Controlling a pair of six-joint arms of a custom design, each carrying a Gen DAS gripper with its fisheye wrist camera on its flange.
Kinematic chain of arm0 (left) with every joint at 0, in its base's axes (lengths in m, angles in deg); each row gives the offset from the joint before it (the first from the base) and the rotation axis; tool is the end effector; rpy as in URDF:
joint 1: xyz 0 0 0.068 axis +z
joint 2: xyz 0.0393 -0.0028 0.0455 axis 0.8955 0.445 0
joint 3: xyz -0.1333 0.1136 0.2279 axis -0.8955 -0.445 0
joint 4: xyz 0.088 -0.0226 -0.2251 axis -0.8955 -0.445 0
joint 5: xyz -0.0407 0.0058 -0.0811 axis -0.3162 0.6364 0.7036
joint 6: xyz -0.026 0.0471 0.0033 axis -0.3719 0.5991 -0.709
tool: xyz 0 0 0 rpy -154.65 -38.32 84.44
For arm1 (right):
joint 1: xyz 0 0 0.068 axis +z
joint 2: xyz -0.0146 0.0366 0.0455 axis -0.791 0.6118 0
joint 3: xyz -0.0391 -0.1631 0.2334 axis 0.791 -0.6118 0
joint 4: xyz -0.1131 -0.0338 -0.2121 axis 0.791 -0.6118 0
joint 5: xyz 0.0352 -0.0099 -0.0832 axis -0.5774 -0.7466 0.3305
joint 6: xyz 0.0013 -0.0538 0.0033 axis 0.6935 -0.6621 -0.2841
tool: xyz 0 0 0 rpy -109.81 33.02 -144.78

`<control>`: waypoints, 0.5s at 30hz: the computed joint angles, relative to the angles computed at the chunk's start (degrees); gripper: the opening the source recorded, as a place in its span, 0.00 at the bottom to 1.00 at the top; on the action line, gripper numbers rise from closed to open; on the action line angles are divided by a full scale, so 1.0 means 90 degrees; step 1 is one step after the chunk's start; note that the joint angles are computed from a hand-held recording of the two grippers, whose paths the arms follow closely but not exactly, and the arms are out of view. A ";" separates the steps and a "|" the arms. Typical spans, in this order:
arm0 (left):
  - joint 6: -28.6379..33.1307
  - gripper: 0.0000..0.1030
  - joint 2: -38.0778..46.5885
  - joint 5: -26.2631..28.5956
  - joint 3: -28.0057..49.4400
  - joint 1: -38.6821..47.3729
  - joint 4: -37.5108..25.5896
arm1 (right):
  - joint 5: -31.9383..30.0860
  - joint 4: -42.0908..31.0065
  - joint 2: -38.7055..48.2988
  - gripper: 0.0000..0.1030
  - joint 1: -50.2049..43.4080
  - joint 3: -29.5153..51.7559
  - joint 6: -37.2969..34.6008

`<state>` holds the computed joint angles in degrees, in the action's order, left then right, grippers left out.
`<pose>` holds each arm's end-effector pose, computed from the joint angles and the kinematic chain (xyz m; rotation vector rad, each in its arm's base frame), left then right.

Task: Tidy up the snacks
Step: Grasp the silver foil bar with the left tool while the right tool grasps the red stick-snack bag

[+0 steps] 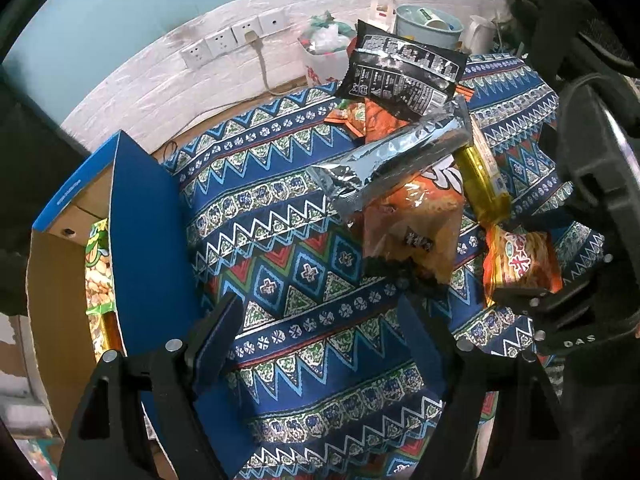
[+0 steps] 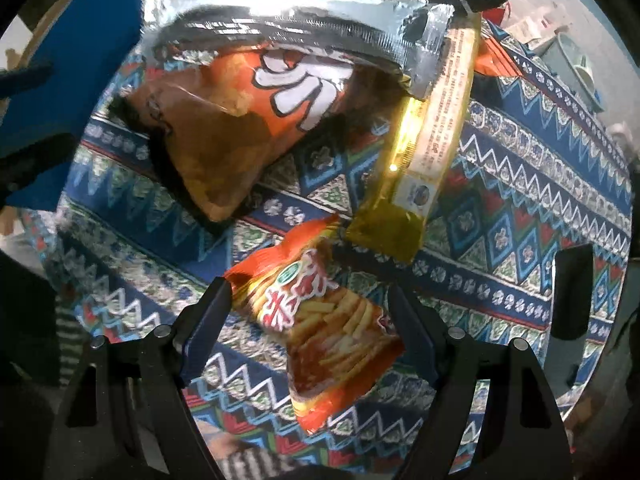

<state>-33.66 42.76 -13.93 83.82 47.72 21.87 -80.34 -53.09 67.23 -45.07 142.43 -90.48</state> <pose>0.2741 -0.0713 0.1559 0.1261 2.7878 0.1449 0.3584 0.0502 0.0888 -1.1218 2.8415 0.1850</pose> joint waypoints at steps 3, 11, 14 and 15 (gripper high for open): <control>-0.0026 0.78 -0.0008 0.0046 0.0013 0.0028 -0.0028 | -0.0022 -0.0079 -0.0099 0.78 -0.0039 -0.0047 -0.0076; -0.0066 0.78 0.0037 0.0000 0.0093 -0.0095 -0.0097 | 0.0403 0.0498 -0.0157 0.78 0.0168 -0.0704 -0.0375; -0.0064 0.78 0.0067 -0.0027 0.0159 -0.0133 -0.0127 | 0.0437 0.0737 -0.0073 0.73 0.0205 -0.0796 -0.0168; -0.0060 0.78 0.0069 -0.0048 0.0182 -0.0136 -0.0132 | 0.0437 0.0766 -0.0026 0.61 0.0199 -0.0791 -0.0140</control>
<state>-34.20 43.38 -14.36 85.47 46.50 20.69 -76.41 -46.19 66.99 -43.28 135.31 -91.74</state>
